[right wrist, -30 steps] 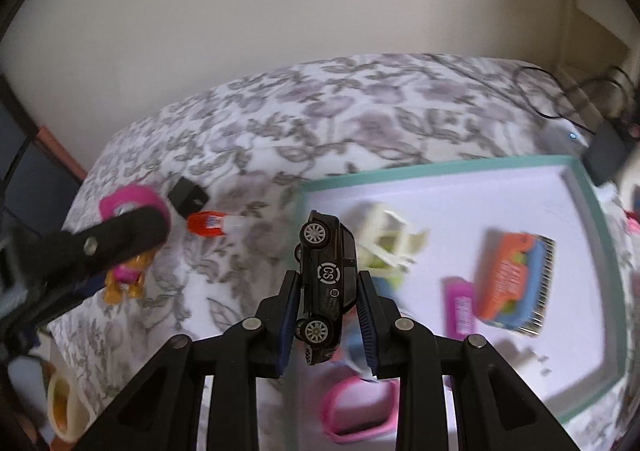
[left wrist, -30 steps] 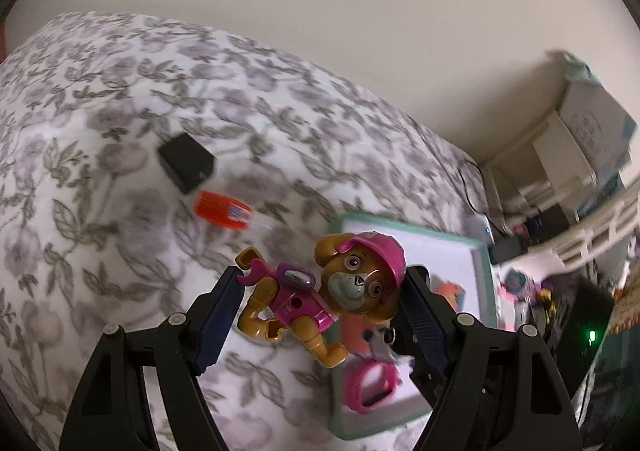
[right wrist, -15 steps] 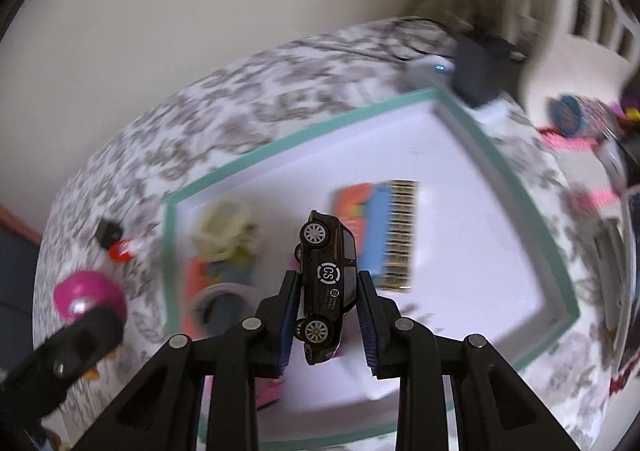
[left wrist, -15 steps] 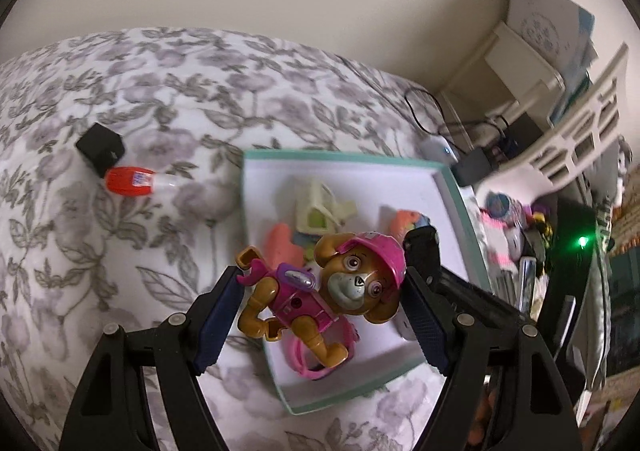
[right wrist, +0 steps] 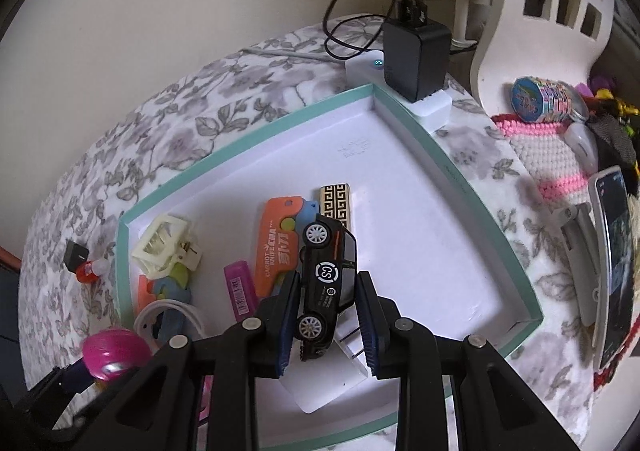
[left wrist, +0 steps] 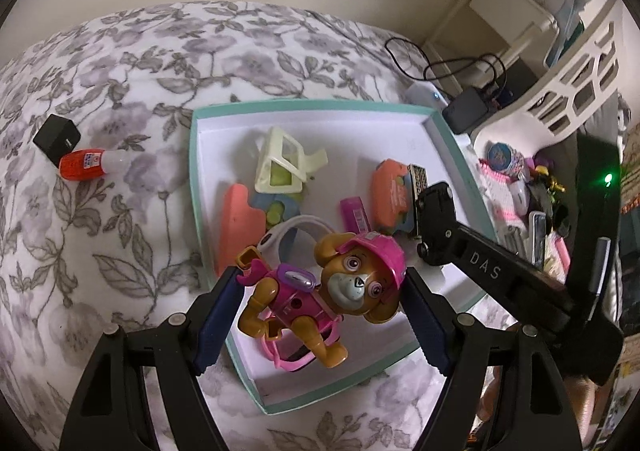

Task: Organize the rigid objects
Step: 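Open the left gripper to drop the dog figure while the right drops the toy car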

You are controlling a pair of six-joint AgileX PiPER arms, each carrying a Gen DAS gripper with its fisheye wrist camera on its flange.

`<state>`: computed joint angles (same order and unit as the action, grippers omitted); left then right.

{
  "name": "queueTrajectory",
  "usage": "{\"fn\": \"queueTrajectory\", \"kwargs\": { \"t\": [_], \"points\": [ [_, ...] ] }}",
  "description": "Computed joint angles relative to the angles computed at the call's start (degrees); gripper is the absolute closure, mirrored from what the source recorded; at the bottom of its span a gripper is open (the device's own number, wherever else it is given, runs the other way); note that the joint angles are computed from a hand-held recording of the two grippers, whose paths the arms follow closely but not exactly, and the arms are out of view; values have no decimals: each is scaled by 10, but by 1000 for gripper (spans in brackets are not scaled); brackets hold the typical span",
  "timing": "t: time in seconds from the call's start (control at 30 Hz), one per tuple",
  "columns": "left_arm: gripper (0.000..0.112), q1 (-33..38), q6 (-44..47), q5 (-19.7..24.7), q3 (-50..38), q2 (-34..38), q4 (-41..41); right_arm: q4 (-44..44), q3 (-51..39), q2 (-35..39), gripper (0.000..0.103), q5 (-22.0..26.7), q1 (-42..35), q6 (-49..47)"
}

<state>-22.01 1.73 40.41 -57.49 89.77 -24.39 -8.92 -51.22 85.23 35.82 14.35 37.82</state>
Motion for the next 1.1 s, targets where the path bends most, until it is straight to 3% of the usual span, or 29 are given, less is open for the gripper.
{"fn": "queueTrajectory", "kwargs": {
  "t": [0.8, 0.87, 0.9, 0.93, 1.1],
  "points": [
    [32, -12, -24, 14, -28, 34, 50, 85, -4, -13, 72, -7, -32, -109],
    [32, -14, -29, 10, -29, 36, 56, 77, -6, -12, 66, -7, -28, -105],
    [32, -15, -31, 9, -29, 38, 60, 66, -8, -11, 53, -5, -23, -97],
    [32, -16, -33, 9, -31, 38, 64, 64, -7, -11, 47, -8, -22, -98],
    [32, -22, -58, 11, -41, 40, 87, 96, 3, -18, 45, -27, -40, -126]
  ]
}}
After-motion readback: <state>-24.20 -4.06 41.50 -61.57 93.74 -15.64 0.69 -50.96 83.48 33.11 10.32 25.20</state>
